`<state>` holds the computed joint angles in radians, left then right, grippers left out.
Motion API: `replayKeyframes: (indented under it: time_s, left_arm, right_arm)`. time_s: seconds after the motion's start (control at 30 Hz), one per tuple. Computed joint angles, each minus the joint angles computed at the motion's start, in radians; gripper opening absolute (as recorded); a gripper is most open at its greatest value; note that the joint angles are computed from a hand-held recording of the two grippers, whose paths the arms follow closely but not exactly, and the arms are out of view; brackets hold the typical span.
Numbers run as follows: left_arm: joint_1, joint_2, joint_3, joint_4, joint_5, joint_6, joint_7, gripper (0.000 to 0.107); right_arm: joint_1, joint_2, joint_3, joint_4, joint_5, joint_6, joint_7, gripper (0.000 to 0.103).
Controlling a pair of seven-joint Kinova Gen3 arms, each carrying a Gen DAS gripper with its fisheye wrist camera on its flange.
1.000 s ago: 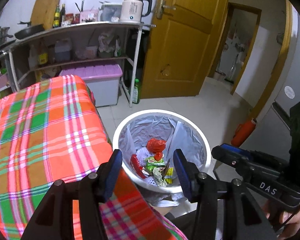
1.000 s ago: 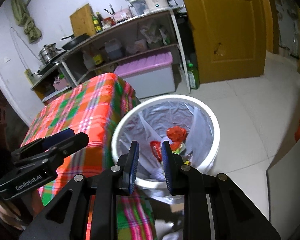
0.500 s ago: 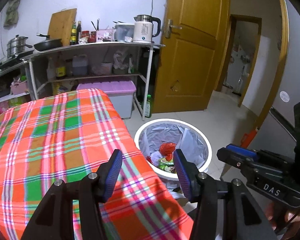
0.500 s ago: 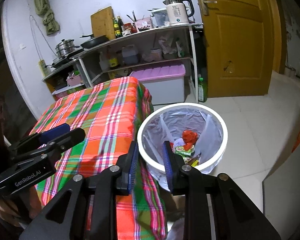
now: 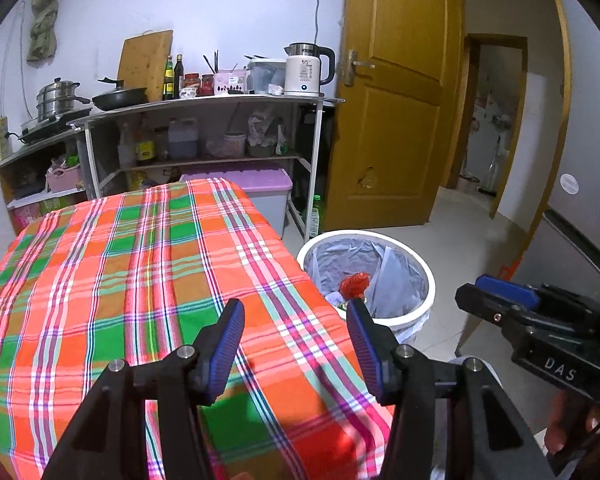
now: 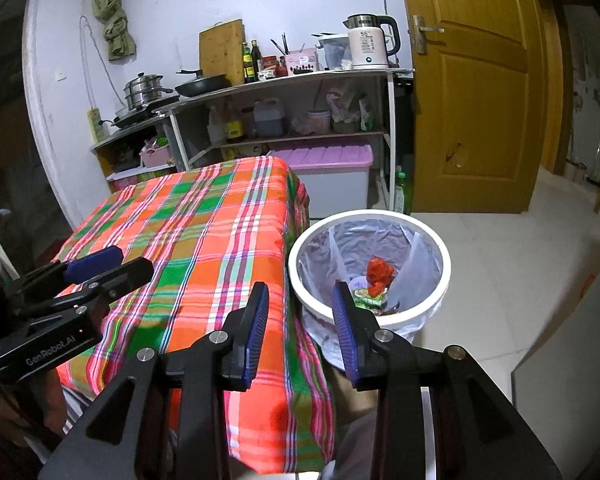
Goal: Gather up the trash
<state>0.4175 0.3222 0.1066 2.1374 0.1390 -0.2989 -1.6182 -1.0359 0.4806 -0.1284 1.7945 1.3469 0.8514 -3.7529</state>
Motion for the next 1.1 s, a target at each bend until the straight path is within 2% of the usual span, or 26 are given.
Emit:
replayKeyframes:
  time_s: [0.3,0.53,1.1]
  left_arm:
    - [0.000,-0.029,0.012,0.095,0.002,-0.076,0.013,0.053]
    - [0.013,-0.044,0.010,0.126,0.024,-0.082,0.007,0.053]
    - [0.047,-0.035,-0.007,0.117,0.089,-0.077,-0.045,0.053]
  right_arm:
    - [-0.049,0.020,-0.009,-0.001,-0.011,0.055,0.001,0.034]
    - [-0.060,0.023,-0.011,0.009,-0.006,0.066,-0.022,0.034]
    - [-0.057,0.020,-0.015,0.011,-0.018,0.065,-0.020,0.034]
